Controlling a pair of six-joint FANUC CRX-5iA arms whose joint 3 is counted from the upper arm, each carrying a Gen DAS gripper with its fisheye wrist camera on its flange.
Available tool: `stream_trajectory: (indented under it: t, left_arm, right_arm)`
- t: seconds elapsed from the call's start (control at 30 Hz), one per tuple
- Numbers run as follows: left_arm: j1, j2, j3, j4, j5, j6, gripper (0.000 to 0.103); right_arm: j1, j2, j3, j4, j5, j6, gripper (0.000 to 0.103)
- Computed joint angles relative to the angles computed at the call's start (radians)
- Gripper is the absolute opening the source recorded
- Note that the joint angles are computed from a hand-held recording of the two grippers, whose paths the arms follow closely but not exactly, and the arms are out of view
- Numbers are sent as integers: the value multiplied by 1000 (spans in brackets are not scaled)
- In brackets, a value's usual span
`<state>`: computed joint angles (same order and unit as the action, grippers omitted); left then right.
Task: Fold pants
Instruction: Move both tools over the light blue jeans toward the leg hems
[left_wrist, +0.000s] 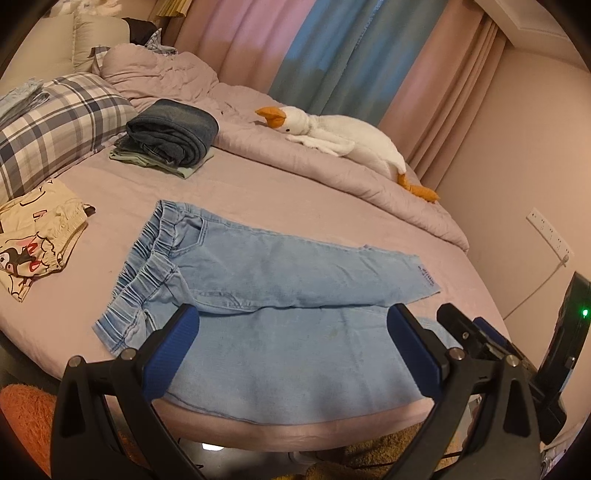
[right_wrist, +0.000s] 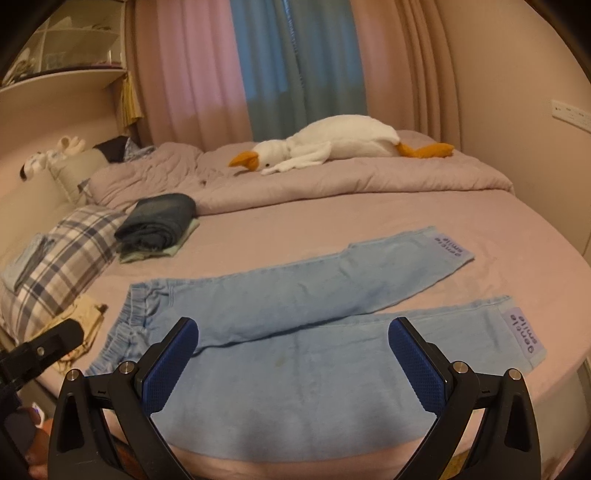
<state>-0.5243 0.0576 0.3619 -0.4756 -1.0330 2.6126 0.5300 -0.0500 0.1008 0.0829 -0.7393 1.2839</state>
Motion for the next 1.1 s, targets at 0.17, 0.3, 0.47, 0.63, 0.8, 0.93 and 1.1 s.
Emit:
stream_trajectory:
  t: [0.17, 0.3, 0.47, 0.63, 0.8, 0.93, 1.1]
  left_arm:
    - [20, 3, -11, 29, 31, -22, 101]
    - [36, 19, -7, 51, 46, -49, 101]
    - [43, 21, -21, 62, 61, -62, 101]
    - [52, 33, -16, 72, 52, -56, 101]
    - [61, 42, -17, 92, 73, -72, 101]
    - [80, 62, -11, 150, 93, -119, 101]
    - [88, 86, 19, 180, 101, -163, 101]
  right_arm:
    - [-10, 7, 14, -19, -12, 14, 102]
    - [-9, 10, 4, 11, 8, -33, 102]
    - [-16, 37, 28, -18, -23, -12, 102]
    - [-21, 65, 52, -33, -46, -7, 102]
    - [-23, 82, 79, -63, -63, 21, 102]
    - [-24, 86, 79, -65, -63, 31, 102]
    - [-24, 106, 101, -34, -92, 1, 102]
